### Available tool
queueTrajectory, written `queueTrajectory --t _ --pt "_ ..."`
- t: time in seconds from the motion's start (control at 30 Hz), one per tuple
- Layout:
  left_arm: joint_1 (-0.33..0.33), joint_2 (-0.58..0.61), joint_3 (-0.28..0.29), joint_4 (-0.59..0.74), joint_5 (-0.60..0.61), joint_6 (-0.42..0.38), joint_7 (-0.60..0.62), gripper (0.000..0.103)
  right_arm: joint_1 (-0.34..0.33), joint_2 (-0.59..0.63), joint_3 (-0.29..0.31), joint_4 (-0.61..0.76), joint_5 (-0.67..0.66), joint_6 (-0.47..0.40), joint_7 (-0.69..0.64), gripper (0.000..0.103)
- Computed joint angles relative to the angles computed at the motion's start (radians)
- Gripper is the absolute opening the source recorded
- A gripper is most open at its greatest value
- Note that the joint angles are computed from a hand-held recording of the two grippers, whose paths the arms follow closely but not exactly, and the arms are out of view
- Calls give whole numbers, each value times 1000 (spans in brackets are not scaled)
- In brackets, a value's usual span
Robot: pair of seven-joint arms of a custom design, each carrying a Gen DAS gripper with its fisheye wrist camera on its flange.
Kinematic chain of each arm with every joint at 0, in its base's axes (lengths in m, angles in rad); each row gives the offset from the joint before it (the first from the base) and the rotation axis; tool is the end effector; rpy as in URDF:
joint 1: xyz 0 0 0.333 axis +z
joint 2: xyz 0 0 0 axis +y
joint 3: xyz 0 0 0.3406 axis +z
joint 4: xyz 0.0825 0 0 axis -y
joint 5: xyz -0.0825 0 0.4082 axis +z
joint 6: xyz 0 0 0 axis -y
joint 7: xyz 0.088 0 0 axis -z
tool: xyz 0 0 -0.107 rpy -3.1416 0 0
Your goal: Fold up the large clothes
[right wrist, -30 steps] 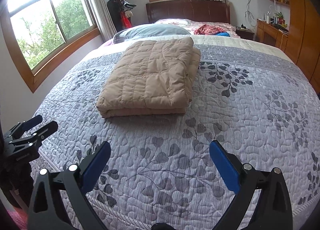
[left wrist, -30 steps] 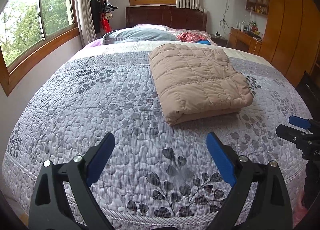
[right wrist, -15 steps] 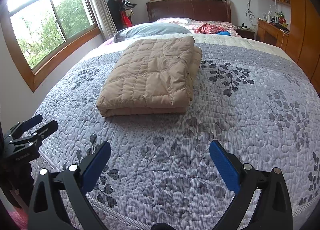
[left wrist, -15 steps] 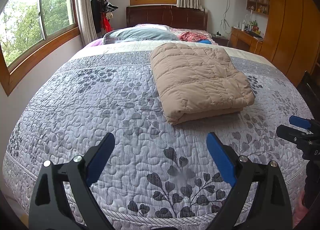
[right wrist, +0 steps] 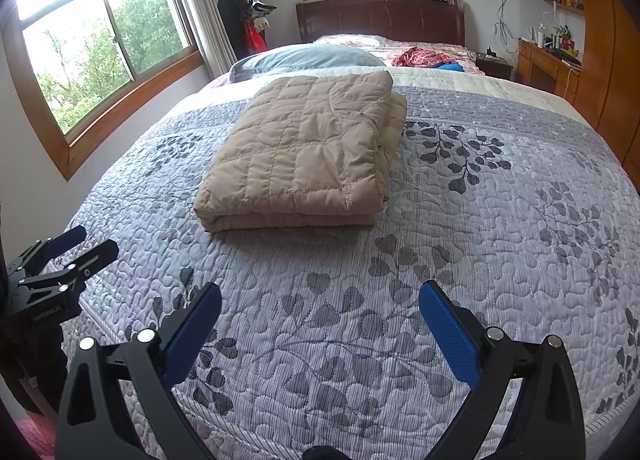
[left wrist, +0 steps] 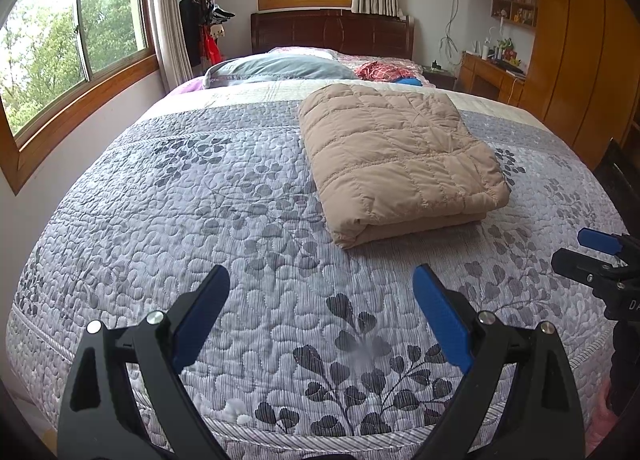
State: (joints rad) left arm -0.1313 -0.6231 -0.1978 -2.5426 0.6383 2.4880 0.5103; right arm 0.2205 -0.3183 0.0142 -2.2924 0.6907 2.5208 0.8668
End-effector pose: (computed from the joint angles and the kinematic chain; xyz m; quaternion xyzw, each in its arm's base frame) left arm 0.3880 -0.1457 0.5465 -0.7466 0.5359 -0.2164 0.3296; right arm 0.4968 0.1133 0.5504 -0.7958 0.4830 -0.0799 0.3563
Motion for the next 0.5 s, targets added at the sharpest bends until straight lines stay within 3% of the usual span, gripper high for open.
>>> queueTrajectory --t 0.5 --pt "-5 8 5 5 -15 -3 12 92 0 9 -3 7 6 -7 -19 99"
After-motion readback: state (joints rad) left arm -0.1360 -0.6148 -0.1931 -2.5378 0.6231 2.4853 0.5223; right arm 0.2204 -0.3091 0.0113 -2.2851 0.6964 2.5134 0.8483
